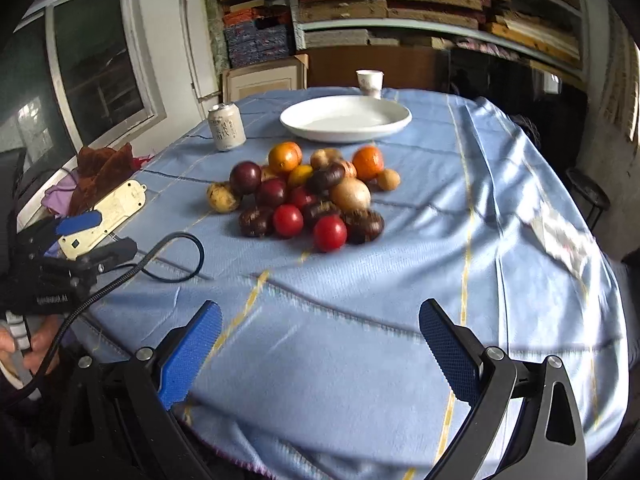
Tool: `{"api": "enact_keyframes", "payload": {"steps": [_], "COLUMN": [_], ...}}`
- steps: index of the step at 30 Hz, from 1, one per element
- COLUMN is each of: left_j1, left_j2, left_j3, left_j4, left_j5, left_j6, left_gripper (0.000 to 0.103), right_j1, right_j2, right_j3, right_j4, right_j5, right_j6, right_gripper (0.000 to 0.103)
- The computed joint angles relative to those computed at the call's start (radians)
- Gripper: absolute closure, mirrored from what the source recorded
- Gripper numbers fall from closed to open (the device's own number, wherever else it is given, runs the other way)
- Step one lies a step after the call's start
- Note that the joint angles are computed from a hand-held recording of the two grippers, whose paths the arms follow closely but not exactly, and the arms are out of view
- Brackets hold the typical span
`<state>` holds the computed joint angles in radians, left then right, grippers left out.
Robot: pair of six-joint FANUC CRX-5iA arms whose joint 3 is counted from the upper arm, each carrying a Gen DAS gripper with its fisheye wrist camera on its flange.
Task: Organize fruits
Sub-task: 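Grasp the yellow potato with the left tool while the right tool grasps a red tomato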
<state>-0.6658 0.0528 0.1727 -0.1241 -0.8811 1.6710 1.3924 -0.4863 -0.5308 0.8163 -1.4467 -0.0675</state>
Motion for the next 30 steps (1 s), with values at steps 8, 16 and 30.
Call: {"api": "enact_keyframes", "payload": {"steps": [8,16,30], "left_j1": [0.093,0.137,0.142], "left_j2": [0.095,0.204,0.336], "left_j3": [0.06,0.128,0.218], "left_j4": [0.168,0.329,0.463], "left_j5": [0.027,0.026,-0.062], "left_j6": [-0.174,-0.374,-0.579], "left_gripper": [0.004,0.005,0.052], "right_j1": [-0.214,-0.361,-0.417], "right_j2": [0.063,0.083,0.11], "right_j3": [0.031,0.043,0.053], "right_j4": [-0.054,-0.169,-0.2], "right_j5": [0.18,0.343,0.399], "right_j6": [0.176,0.228,0.256], "right_gripper": [0.045,0.061,0.073]}}
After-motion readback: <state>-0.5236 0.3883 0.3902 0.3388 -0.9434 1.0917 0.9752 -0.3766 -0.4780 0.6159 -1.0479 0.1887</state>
